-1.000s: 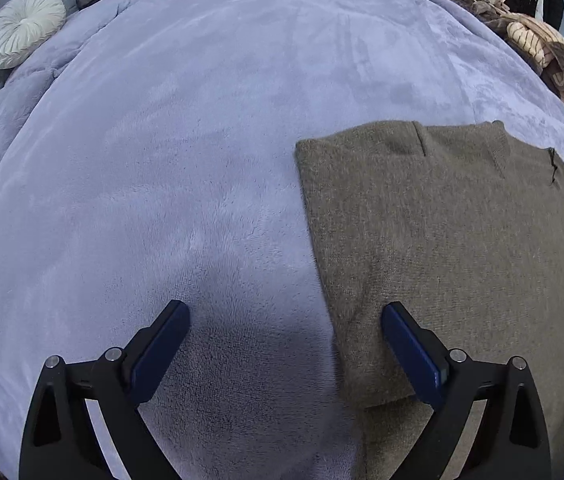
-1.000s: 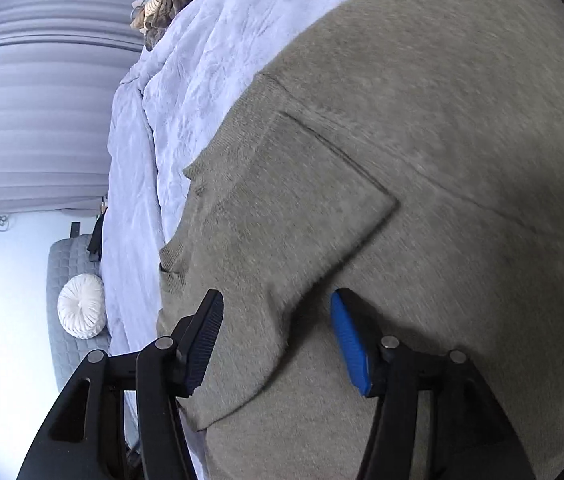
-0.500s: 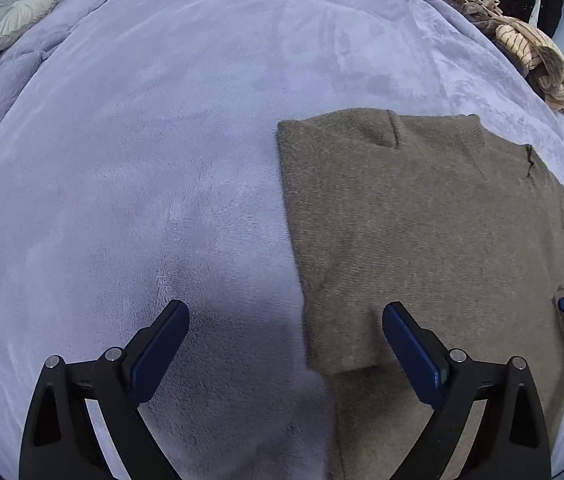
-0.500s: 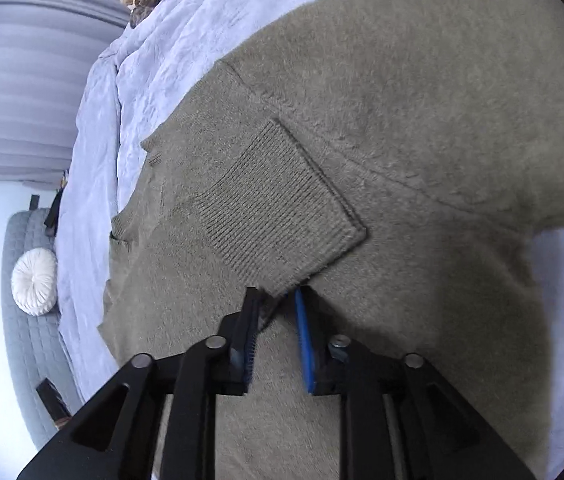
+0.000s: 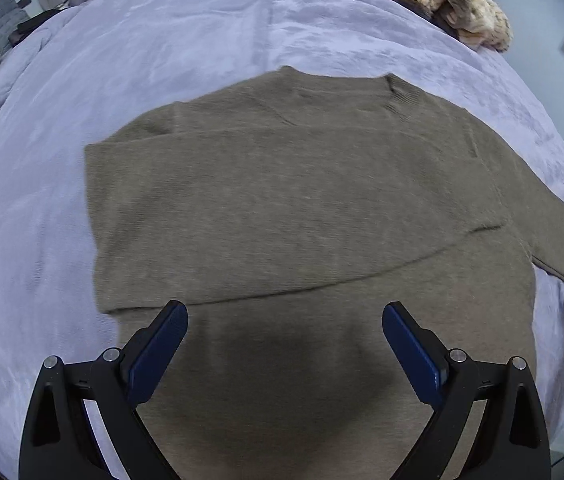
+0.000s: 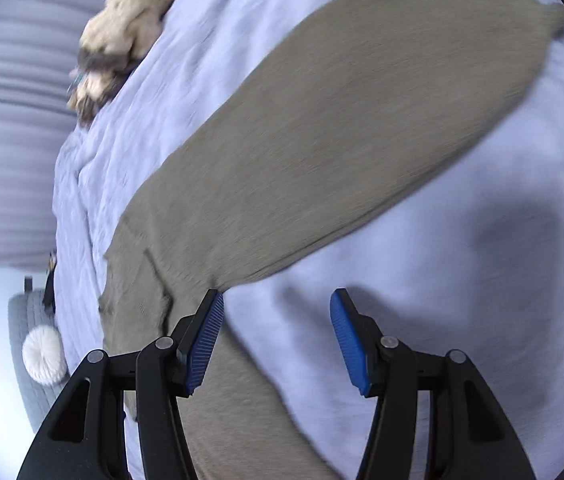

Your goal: Fold small clothes

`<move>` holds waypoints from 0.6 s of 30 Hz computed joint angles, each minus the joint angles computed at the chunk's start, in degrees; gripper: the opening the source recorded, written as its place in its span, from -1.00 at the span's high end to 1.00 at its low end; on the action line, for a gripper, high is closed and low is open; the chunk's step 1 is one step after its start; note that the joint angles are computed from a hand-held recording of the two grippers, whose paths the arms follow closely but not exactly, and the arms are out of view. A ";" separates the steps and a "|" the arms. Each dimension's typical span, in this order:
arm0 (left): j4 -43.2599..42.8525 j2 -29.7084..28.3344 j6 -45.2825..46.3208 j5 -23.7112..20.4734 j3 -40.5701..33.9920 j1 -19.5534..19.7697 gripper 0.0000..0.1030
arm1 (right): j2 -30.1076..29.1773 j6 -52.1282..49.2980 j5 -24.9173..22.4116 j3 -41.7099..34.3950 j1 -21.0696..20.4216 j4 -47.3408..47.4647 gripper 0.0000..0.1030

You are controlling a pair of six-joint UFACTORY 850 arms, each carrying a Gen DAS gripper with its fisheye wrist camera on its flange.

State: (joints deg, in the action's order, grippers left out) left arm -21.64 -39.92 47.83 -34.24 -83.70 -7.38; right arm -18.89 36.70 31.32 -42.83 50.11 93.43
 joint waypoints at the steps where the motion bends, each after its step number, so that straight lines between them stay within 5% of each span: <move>1: 0.07 0.94 -0.03 0.38 1.64 -0.94 -0.92 | 1.03 1.39 1.26 1.49 0.79 0.92 -0.17; 10: -1.25 4.81 -2.40 0.74 8.62 -7.79 -0.92 | 5.96 22.66 12.11 12.55 6.75 2.86 -0.18; 18: -1.41 4.93 -4.56 1.43 9.11 -10.27 -0.92 | 4.87 35.38 20.85 15.77 5.18 -2.20 -0.13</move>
